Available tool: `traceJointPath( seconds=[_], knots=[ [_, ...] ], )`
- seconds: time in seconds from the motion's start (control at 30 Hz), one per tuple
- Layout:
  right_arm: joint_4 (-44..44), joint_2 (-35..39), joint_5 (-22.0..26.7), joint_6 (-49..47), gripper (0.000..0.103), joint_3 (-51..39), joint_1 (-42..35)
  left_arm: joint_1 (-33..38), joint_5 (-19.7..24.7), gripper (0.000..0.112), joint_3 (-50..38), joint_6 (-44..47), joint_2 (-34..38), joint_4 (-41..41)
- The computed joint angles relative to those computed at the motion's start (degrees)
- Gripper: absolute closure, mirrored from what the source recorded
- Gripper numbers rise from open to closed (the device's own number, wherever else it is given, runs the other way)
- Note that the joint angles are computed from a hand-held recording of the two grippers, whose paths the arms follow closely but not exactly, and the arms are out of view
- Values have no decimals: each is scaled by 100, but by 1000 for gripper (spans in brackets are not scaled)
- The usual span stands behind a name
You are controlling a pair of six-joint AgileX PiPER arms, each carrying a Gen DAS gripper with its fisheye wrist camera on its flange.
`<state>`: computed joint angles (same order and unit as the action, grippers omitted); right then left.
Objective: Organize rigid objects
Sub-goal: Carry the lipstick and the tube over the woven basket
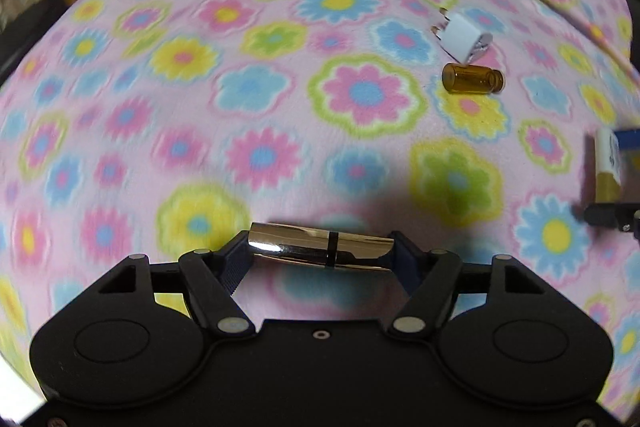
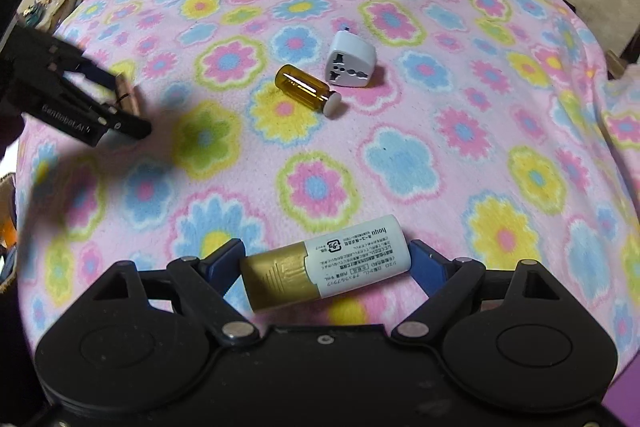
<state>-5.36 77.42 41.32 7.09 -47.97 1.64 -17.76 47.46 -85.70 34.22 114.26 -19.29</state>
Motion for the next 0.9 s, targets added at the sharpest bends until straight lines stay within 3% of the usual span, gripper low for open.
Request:
traceJointPath(
  seconds=[0.23, 0.47, 0.73, 0.9],
  knots=[
    [-95, 267, 397, 1054, 15, -523, 638, 663, 206, 45, 772, -708, -741, -171],
    [79, 1098, 494, 1850, 15, -1601, 2358, 2207, 19, 45, 2035, -1185, -1931, 162],
    [863, 3042, 675, 2390, 15, -3816, 4056, 4407, -570, 45, 3337, -1249, -2624, 546],
    [756, 4664, 1440, 2808, 15, -5839, 4861, 5206, -959, 45, 3640, -1098, -2270, 640]
  ],
)
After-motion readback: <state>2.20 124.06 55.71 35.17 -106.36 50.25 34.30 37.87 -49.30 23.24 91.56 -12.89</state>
